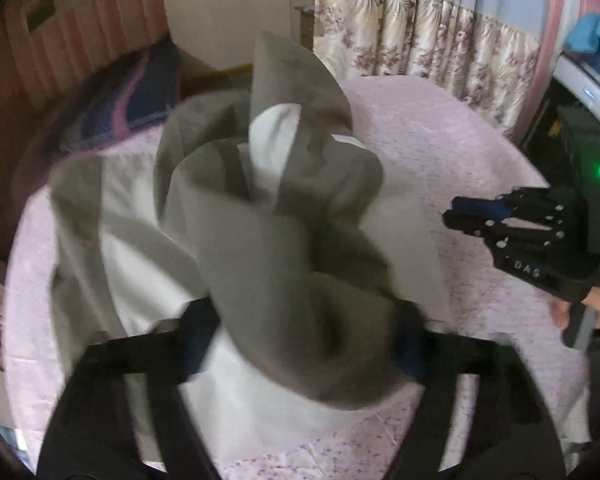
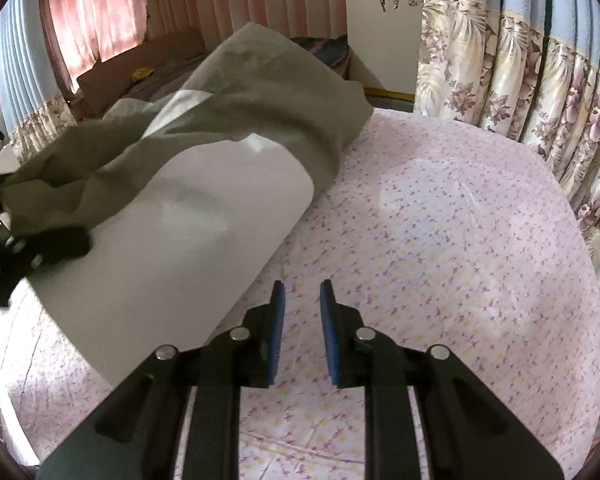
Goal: Fold large clothes
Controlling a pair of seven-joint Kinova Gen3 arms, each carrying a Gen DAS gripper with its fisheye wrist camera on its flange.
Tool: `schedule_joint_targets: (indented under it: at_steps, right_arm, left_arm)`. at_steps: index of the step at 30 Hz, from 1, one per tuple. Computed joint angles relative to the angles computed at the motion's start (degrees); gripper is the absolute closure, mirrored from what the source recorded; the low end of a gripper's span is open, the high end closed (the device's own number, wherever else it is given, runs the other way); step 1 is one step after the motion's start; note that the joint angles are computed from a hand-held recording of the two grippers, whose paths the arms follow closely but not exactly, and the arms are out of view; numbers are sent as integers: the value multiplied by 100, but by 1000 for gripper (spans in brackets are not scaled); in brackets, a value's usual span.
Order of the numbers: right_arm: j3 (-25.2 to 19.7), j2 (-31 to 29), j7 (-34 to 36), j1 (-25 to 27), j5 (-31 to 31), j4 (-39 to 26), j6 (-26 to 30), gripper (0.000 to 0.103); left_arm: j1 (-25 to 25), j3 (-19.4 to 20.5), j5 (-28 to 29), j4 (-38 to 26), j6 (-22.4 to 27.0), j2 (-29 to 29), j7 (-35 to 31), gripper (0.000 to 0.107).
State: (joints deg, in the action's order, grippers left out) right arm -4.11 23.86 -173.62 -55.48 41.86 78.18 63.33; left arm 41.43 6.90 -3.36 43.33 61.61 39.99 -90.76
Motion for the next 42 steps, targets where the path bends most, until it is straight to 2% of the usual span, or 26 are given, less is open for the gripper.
schedule_joint_targets:
  at_steps: [1,4,7,15,18,20,23,26,31,35,37,38,40,41,42]
  right_arm:
    - [-9,24,30,-3,-11,-44,23,85]
    - [-1,59,51,-45,44,-118,-50,85]
    - [21,32,13,-75,150,-140,-274,85]
    - [128,257,295,-203,253,-638,-358,83]
    - [229,386,386,-334,405,-919,-414,83]
    - [254,497,559,-358,427,-1166,-540,82]
    - [397,741,1125,-362,5,-1640,-783,82]
    - [37,1226,1824,-96,-252,-2390,-482,82]
    - [194,1724,2748,-25,-1058,-3279,-62,83]
    - [344,1862,2974,87,-1507,-3378,-28,82]
    - [583,1804,2820,-75,-1479,-3249,-101,78]
    - [663,1767,2747,-119,-1455,-3193,-137,71]
    - [785,1643,2441,-214,-1321,-3081,-85,49]
    - [945,1568,2230,-328,-1277,-2938,-137,33]
    - [1210,1447,1997,-503,-1218,-2760,-219,27]
  left_arm:
    - [-84,48,72,59,-35,-23,-70,64]
    - [-441,242,424,503,-316,-234,-237,78]
    - [-748,324,708,1025,-617,-472,-316,83]
    - [-1609,516,1418,2727,-1668,-1553,-528,87]
    - [-1785,493,1462,3023,-1827,-1799,-509,87]
    - [-2000,519,1625,3098,-1780,-1825,-544,87]
    - [-2132,468,1624,3315,-1784,-1862,-578,87]
    - [-2309,456,1689,3406,-1704,-1702,-635,86]
    - [-2764,658,2131,3449,-1633,-1374,-1177,82]
    - [-3225,937,2800,3436,-1613,-1015,-1775,77]
    - [-3281,979,2939,3508,-1689,-1029,-1938,76]
    - [-3199,915,2870,3539,-1757,-1083,-1923,74]
    - [-2852,638,2558,3674,-2026,-1292,-1727,52]
    - [-2587,404,2325,3731,-2169,-1414,-1534,45]
    - [-2321,173,2092,3855,-2402,-1577,-1349,35]
